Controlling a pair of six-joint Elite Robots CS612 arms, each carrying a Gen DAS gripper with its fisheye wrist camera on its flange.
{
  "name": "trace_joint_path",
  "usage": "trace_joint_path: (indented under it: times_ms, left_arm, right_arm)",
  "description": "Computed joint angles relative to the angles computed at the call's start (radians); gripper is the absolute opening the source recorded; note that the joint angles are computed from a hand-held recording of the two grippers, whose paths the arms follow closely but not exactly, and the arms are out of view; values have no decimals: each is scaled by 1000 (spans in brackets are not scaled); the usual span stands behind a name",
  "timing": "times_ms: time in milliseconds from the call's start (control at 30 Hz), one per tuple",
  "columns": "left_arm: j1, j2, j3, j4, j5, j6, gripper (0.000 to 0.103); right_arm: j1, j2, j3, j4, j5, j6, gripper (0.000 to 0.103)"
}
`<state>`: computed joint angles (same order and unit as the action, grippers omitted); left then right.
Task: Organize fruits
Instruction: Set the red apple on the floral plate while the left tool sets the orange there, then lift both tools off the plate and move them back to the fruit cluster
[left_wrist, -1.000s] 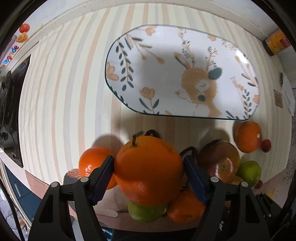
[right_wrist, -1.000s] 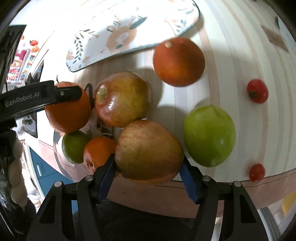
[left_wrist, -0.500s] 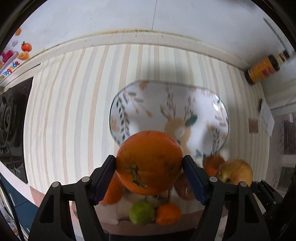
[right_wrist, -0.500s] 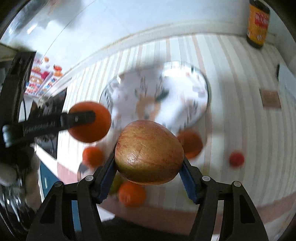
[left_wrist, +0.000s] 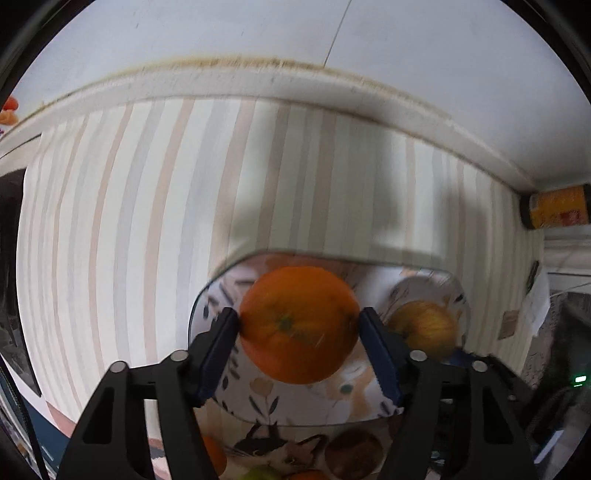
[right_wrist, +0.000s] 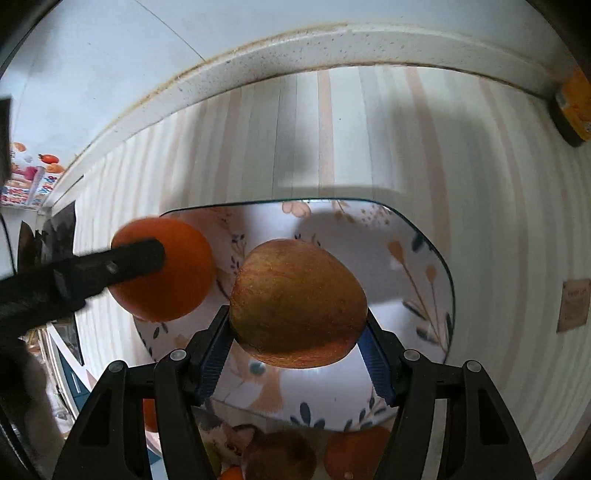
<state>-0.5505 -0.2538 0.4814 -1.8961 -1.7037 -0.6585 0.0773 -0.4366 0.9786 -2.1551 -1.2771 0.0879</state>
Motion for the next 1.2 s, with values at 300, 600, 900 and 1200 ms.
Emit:
trace_joint_path:
  times_ms: [300,600,900,1200]
  left_arm:
    - [0,68,-138,108,62,49,62]
    - [-13,-58,77,-25,180,24,64]
    - [-46,-242,404,-211,304,49,93]
    - [-75,-389,662,-408,351,21,93]
  right_arm:
    - [1,51,-100,126,-1,10,69]
    - [-9,-2,-44,65,-41,59,93]
    - [18,-131,141,-69,-173,40,95]
    - [36,-269,356,-266,-236,72,95]
